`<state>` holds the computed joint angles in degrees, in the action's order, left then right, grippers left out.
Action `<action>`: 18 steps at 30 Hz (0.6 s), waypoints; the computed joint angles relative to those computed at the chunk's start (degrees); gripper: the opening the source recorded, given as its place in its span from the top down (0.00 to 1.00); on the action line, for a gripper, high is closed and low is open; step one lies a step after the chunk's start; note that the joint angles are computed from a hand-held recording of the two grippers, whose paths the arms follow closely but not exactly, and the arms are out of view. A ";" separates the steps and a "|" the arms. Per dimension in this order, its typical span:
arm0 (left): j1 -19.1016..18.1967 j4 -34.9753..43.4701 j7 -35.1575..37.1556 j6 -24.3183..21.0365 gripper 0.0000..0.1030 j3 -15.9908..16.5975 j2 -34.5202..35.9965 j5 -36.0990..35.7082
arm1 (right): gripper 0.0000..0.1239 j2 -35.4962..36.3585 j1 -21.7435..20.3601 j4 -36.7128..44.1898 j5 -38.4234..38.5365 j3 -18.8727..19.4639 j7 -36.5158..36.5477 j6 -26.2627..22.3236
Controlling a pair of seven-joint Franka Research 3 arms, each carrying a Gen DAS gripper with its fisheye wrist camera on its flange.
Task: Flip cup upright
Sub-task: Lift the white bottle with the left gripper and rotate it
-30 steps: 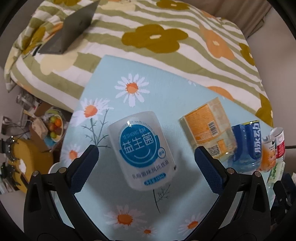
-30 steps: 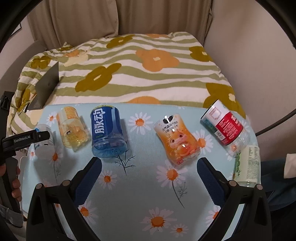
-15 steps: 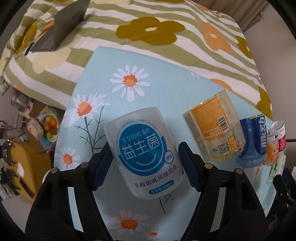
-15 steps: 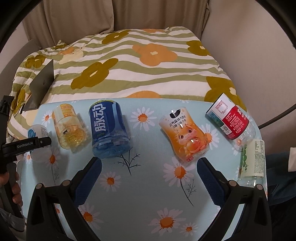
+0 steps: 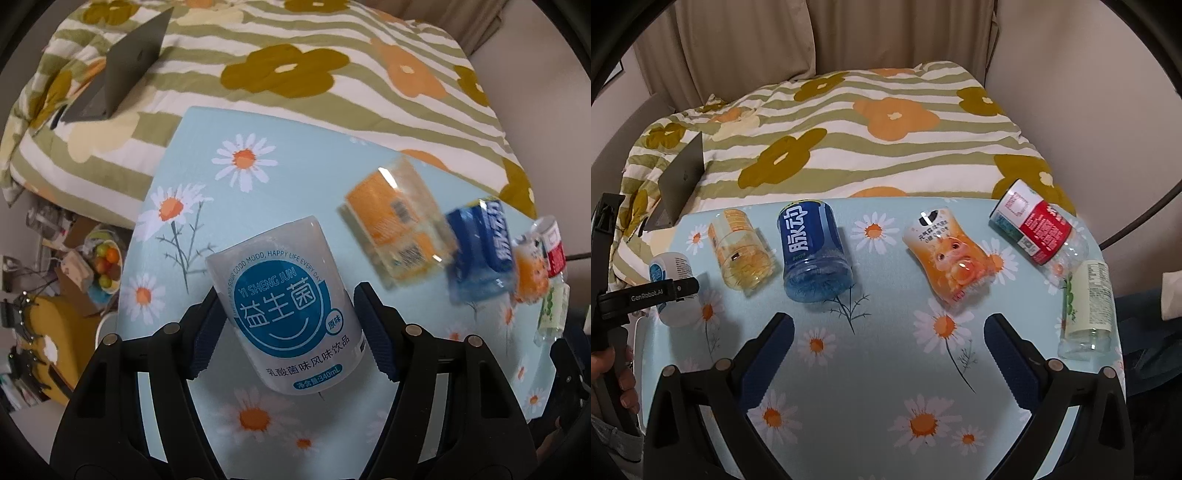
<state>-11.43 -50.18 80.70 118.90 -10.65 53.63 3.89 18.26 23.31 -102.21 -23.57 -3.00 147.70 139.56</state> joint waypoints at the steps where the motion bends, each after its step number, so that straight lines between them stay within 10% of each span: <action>1: 0.07 -3.34 -0.01 1.57 0.28 -0.19 -2.16 0.02 | 0.17 -0.91 0.14 -1.11 -0.47 -0.14 0.46 0.55; 18: -2.84 -40.86 3.86 18.63 0.28 -6.40 -25.20 -1.10 | 0.17 -23.28 -8.33 -28.66 -11.67 5.71 9.65 11.31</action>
